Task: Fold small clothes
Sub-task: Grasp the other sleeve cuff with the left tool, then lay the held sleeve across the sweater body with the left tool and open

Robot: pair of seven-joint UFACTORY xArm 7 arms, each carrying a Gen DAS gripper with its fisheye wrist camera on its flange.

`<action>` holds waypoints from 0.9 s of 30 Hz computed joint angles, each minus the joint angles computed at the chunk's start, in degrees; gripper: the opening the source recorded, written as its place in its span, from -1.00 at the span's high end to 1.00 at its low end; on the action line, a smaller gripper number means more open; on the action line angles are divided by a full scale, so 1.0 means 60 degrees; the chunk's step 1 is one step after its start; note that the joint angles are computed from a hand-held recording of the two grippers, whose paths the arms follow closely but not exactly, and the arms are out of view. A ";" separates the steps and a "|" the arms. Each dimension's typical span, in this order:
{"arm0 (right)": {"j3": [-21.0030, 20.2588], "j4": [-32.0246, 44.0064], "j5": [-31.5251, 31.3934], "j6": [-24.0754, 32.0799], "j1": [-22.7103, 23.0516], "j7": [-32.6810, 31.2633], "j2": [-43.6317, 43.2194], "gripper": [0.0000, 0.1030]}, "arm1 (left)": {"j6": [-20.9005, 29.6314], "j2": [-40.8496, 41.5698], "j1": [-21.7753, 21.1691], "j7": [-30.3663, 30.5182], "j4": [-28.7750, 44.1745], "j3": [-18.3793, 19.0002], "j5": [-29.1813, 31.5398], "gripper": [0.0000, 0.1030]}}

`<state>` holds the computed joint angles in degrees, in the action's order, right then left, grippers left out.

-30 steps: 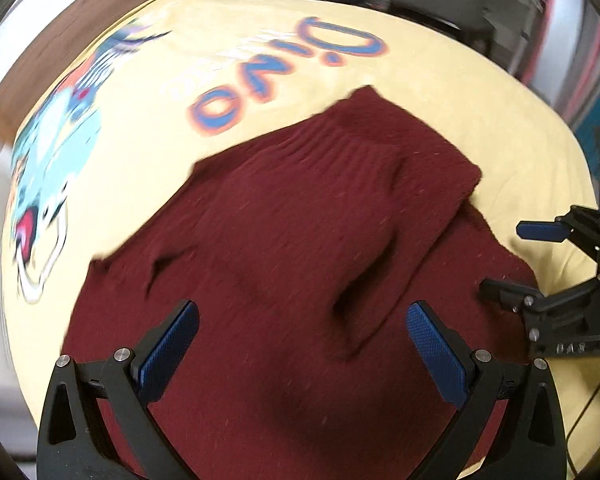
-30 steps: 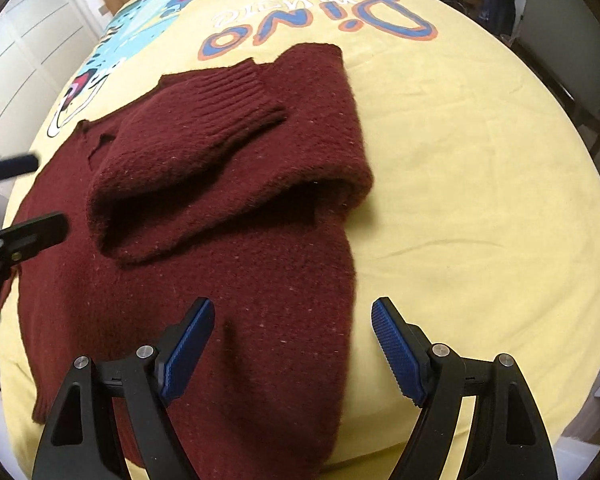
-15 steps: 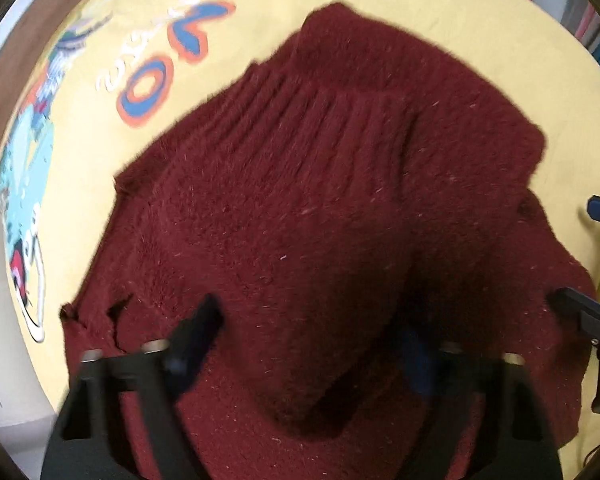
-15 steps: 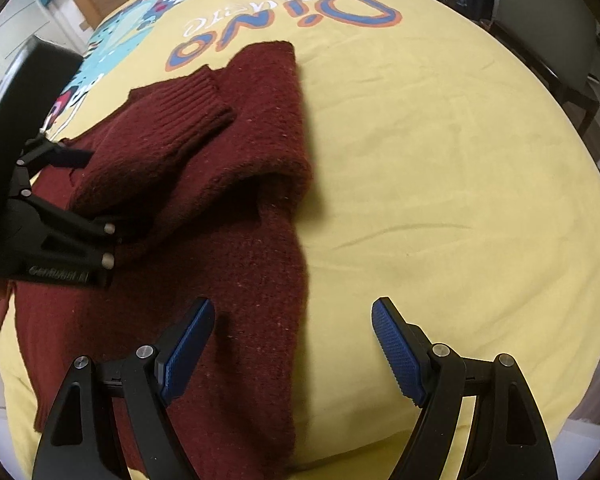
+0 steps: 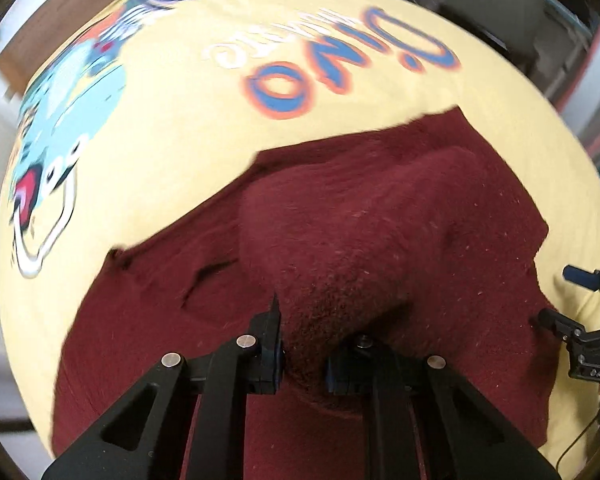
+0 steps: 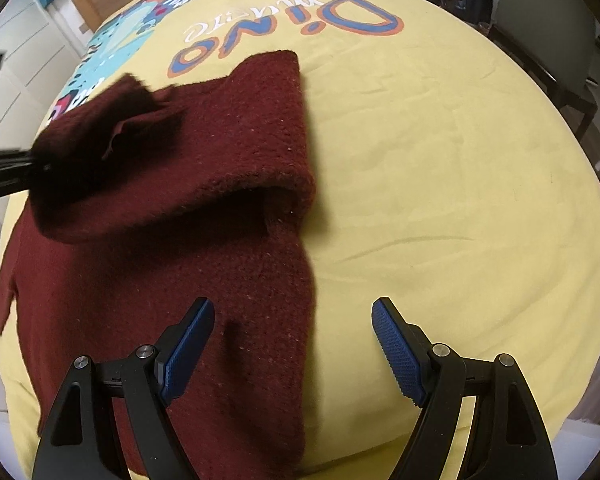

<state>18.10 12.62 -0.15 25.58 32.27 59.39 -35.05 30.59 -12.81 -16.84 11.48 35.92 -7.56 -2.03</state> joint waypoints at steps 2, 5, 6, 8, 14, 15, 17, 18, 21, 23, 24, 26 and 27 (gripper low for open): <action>0.0015 0.0153 -0.0064 -0.0013 -0.0052 -0.0054 0.0223 -0.59 | -0.0315 -0.0171 0.0177 0.0188 -0.0374 0.0300 -0.0352 0.75; 0.0049 0.0271 -0.0118 0.0026 -0.0070 -0.0098 0.0355 -0.59 | -0.0400 -0.0509 0.0207 -0.0050 -0.0848 0.0457 -0.0882 0.75; 0.0060 0.0286 -0.0110 0.0037 -0.0060 -0.0085 0.0374 -0.59 | -0.0312 -0.0737 0.0159 -0.0075 -0.1061 0.0566 -0.1072 0.74; 0.0067 0.0337 -0.0094 -0.0026 -0.0051 -0.0072 0.0500 -0.59 | -0.0399 -0.0823 0.0321 -0.0254 -0.1318 0.0562 -0.1379 0.72; 0.0056 0.0515 -0.0095 -0.0040 0.0005 -0.0183 0.0848 -0.59 | 0.0388 -0.1590 -0.0031 -0.0573 -0.1907 0.0844 -0.2385 0.55; 0.0050 0.0533 -0.0088 -0.0023 0.0014 -0.0201 0.0871 -0.59 | 0.0388 -0.1575 -0.0006 -0.0623 -0.1934 0.0857 -0.2466 0.44; 0.0061 0.0550 -0.0085 -0.0016 0.0009 -0.0200 0.0900 -0.59 | 0.0407 -0.1541 0.0113 -0.0837 -0.1899 0.0826 -0.2466 0.21; 0.0057 0.0546 -0.0076 -0.0017 0.0008 -0.0195 0.0900 -0.59 | 0.0447 -0.1593 0.0138 -0.0852 -0.1904 0.0879 -0.2541 0.16; 0.0036 0.0520 -0.0048 -0.0021 0.0023 -0.0211 0.0884 -0.59 | 0.0636 -0.1828 0.0257 -0.0911 -0.1964 0.1014 -0.2626 0.04; 0.0031 0.0569 -0.0057 -0.0066 0.0006 -0.0242 0.0986 -0.59 | 0.0833 -0.2021 0.0392 -0.1088 -0.2045 0.1086 -0.2479 -0.27; 0.0034 0.0594 -0.0063 -0.0092 -0.0006 -0.0251 0.1042 -0.59 | 0.0915 -0.2128 0.0491 -0.1152 -0.2116 0.1105 -0.2432 -0.38; 0.0050 0.0609 -0.0065 -0.0150 -0.0012 -0.0253 0.1120 -0.59 | 0.1066 -0.2385 0.0737 -0.1262 -0.2281 0.1093 -0.2318 -0.39; 0.0053 0.0612 -0.0066 -0.0170 -0.0014 -0.0249 0.1143 -0.59 | 0.1205 -0.2457 0.0816 -0.1237 -0.2303 0.1116 -0.2256 -0.44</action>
